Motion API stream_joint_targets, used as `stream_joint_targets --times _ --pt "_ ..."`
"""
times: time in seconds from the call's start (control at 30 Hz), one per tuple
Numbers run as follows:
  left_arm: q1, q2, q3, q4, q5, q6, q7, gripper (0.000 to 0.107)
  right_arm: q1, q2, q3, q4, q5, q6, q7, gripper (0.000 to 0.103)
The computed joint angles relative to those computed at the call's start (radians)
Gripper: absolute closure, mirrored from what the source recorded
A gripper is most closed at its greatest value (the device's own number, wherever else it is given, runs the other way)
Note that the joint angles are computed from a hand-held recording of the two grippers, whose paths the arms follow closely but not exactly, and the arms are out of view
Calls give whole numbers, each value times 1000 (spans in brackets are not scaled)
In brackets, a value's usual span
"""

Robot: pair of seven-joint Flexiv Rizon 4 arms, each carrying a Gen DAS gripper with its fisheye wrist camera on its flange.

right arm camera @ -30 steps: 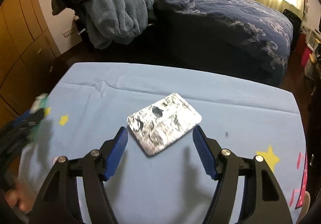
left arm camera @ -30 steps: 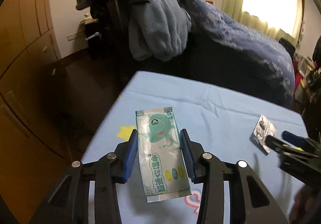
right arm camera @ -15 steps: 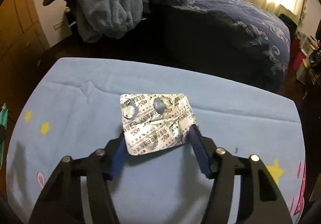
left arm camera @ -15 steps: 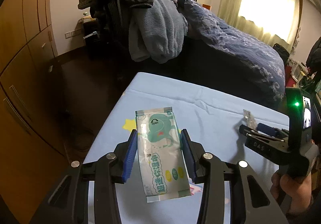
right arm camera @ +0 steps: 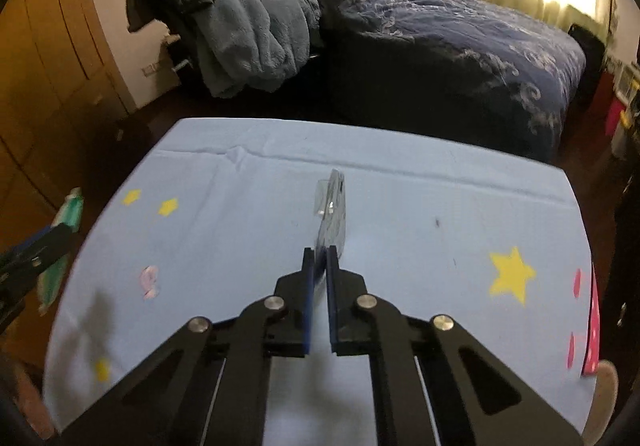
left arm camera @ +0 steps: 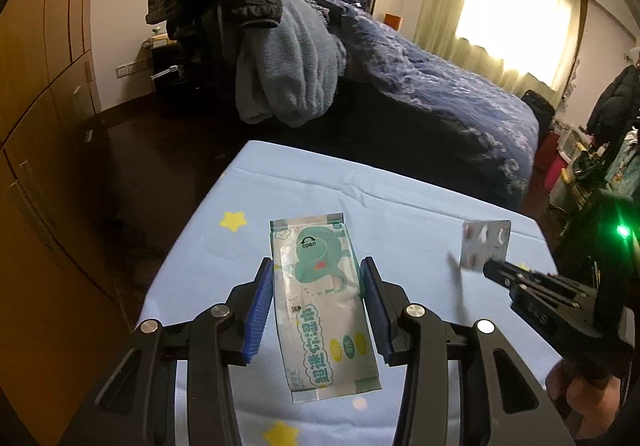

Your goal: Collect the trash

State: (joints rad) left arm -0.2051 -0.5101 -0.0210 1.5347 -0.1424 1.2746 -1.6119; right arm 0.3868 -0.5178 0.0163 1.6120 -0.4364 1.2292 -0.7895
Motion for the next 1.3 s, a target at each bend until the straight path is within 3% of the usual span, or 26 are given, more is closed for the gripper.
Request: stream_joint_targets --times 0.13,0.33,0.43,0.47,0.53,0.6,0.73,1.0,1.1,1.17,1.2,1.3 --pt "1 38 -25 55 -8 35 25 63 1 111 10 149 13 103 37 97" --pt "-16 103 -33 144 -10 73 37 63 51 256 -47 349 -108 227 197 97" --pt "-19 127 -38 178 -15 84 46 62 33 264 -18 354 -138 187 202 92" --pt "-20 134 -39 188 -18 87 45 62 25 260 -4 347 -139 163 197 88" --pt "-15 152 -44 215 -29 96 50 62 -4 244 52 328 -89 135 142 52" --pt "-22 161 -28 226 -19 96 37 62 0 226 58 323 -80 154 135 30" --pt "-19 174 -15 246 -16 96 13 62 67 167 -2 270 -145 90 245 16" --pt "14 180 -29 276 -40 106 30 62 137 25 -21 104 -180 -121 378 15" --pt "28 185 -34 290 -57 116 41 62 162 12 -47 90 -243 -163 433 14" --pt "35 186 -39 297 -68 124 46 62 167 14 -57 93 -280 -183 461 24" --pt "40 187 -44 302 -76 128 52 62 165 19 -60 102 -303 -182 470 40" --pt "50 188 -58 311 -97 136 71 62 129 32 -34 129 -302 -140 451 46"
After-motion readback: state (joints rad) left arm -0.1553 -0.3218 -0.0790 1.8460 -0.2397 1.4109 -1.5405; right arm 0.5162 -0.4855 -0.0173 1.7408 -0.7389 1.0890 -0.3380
